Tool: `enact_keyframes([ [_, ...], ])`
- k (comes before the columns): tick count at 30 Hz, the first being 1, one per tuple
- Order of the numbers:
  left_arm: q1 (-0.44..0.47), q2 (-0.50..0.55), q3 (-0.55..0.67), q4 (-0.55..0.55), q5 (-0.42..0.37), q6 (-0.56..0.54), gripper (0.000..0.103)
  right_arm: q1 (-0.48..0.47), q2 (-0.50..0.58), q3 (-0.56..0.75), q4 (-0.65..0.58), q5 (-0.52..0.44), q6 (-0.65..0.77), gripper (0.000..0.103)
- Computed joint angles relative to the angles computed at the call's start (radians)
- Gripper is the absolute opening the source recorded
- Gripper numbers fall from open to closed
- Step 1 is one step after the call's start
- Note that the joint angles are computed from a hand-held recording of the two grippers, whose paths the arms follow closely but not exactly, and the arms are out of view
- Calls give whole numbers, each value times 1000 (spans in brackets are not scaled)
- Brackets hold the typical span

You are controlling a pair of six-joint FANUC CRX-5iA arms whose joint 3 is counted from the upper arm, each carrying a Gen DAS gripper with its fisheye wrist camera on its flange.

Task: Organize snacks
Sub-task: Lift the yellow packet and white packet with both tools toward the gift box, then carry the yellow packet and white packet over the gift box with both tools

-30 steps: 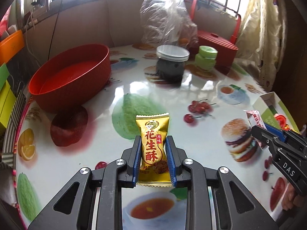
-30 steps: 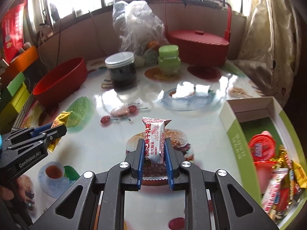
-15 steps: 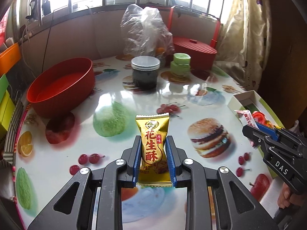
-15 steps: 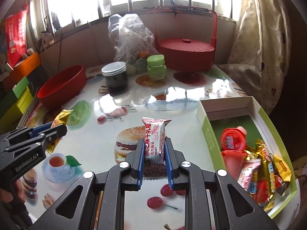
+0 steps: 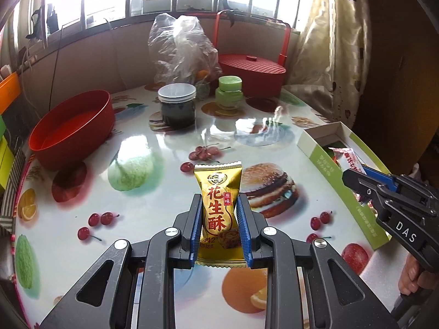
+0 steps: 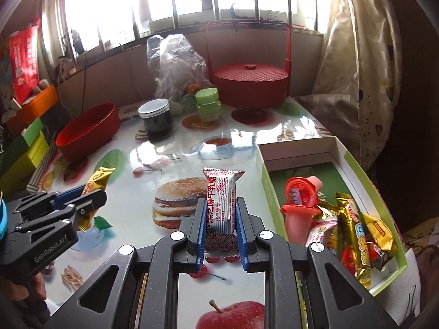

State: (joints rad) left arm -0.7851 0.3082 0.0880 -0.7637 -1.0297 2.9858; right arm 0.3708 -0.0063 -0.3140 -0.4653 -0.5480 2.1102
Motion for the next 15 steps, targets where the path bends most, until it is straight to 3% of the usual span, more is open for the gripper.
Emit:
enact_keyframes([
  [15, -17, 45, 62, 20, 36, -42, 26, -65, -23, -4, -29, -25, 36, 19],
])
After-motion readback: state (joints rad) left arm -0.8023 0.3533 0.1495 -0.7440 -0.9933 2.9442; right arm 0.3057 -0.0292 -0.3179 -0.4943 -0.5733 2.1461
